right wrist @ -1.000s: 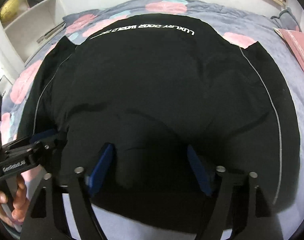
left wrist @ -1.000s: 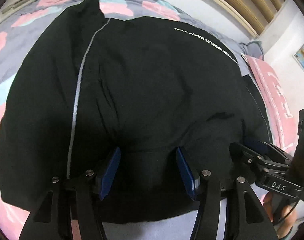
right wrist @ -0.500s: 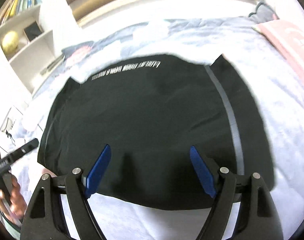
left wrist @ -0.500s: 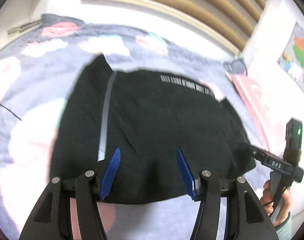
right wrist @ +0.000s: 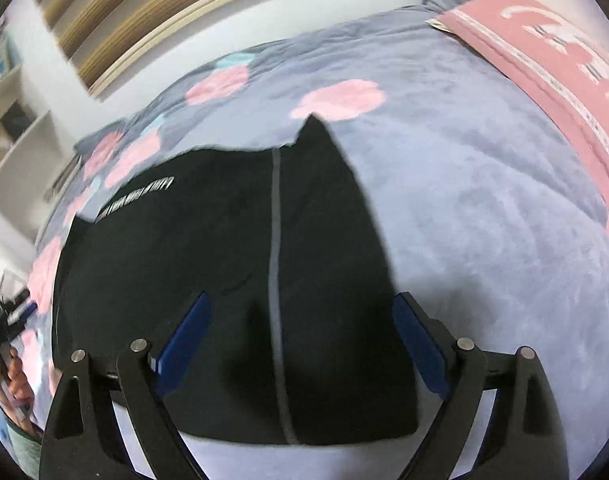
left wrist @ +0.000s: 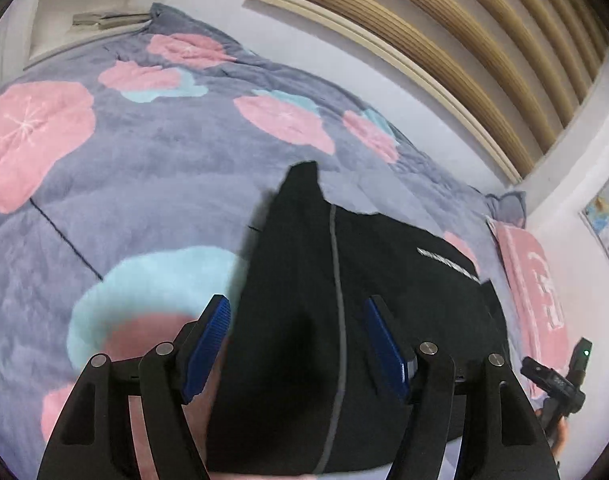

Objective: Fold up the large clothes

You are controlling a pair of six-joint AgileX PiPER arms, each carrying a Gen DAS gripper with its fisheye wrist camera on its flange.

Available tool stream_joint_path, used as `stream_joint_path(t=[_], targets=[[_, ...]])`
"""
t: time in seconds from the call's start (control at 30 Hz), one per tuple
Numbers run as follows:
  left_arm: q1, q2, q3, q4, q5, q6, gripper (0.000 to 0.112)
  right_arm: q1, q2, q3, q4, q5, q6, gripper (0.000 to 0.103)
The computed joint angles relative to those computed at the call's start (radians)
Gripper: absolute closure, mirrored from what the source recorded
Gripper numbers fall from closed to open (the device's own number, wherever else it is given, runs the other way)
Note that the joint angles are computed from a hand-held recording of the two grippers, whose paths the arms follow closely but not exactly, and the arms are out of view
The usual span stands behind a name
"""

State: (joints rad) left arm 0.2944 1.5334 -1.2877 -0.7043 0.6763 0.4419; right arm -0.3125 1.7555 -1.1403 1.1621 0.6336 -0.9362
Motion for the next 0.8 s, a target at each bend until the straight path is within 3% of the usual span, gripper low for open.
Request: stream_joint_path(t=[0.13,0.37,0.57,0.67,0.7,0.77,0.8], targets=[[0.026,0.105,-0.09,-0.087,0.026,0.032,0.041,-0.015,0.092,-0.1,0.022,0.019,0.017,0.009],[0.011,0.246,-0.221,-0.089,0.065,-0.011,0.041,-0.002,0.213,-0.242,0.012,0.05,0.034,0.009],[-0.02,0.326,-0.273,-0.072,0.057,-0.032,0.041,0.047,0.303,-0.326,-0.068,-0.006,0.075,0.009],[-0.041,0.381,-0.312,-0.017,0.061,-0.064,0.04,0.04,0.389,-0.392,-0.065,0.048,0.09,0.003],[-0.047,0.403,-0.323,0.001,0.06,-0.073,0.031,0.028,0.425,-0.42,-0.047,0.087,0.095,0.0],[-0.041,0.442,-0.304,-0.054,0.029,-0.028,0.023,-0.013,0.504,-0.475,0.041,0.196,0.06,0.0],[-0.03,0.445,-0.283,-0.116,0.016,0.024,0.021,-0.021,0.513,-0.474,0.069,0.209,0.031,0.0]])
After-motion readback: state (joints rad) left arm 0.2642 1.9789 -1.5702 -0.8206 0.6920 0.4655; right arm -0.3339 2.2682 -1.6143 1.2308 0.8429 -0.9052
